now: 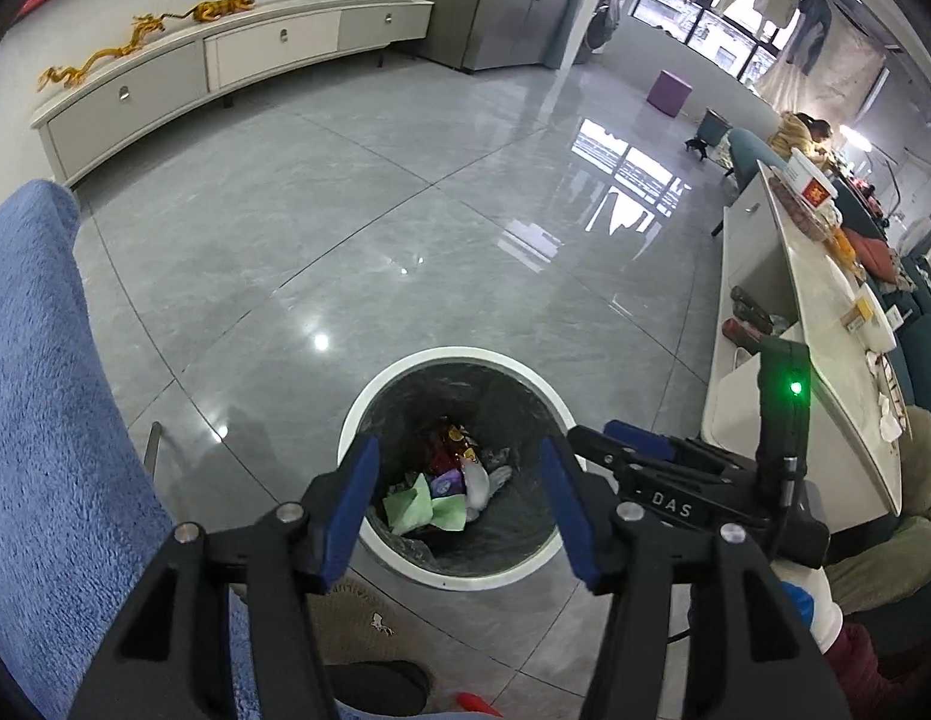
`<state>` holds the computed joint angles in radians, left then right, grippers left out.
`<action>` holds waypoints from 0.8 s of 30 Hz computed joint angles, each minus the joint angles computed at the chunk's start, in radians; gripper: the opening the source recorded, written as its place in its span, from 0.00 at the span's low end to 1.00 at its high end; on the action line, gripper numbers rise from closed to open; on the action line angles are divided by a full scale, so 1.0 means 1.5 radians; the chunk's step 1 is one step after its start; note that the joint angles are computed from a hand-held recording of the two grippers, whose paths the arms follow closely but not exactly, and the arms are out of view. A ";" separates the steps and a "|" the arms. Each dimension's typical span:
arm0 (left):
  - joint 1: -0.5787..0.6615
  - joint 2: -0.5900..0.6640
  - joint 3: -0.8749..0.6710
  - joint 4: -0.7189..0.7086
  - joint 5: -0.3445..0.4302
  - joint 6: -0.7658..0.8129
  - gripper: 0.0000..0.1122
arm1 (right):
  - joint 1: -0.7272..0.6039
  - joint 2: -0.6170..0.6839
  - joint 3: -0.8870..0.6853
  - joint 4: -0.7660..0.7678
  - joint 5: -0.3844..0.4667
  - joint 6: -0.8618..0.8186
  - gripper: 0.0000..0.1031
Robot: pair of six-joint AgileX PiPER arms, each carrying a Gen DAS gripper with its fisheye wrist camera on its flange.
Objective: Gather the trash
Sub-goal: 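Carry both wrappers over the trash bin and open both tools to drop them, then move both open tools back toward the remaining wrappers on the rug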
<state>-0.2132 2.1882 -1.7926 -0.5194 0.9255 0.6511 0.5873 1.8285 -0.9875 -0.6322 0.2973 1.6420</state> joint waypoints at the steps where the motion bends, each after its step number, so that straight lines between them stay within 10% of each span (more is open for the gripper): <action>1: 0.000 -0.002 0.002 0.003 -0.003 -0.005 0.48 | -0.001 -0.001 0.002 0.000 -0.001 0.000 0.43; 16: 0.039 -0.206 0.219 0.014 -0.199 0.003 0.48 | 0.055 -0.056 -0.040 -0.070 0.071 0.056 0.45; 24: 0.178 -0.321 0.259 -0.083 -0.208 0.067 0.56 | 0.114 -0.065 -0.149 -0.091 0.147 0.009 0.48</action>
<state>0.0545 1.7068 -1.4038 -0.6433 0.6133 0.7518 0.7581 1.7315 -1.2107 -0.7681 0.5179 1.6557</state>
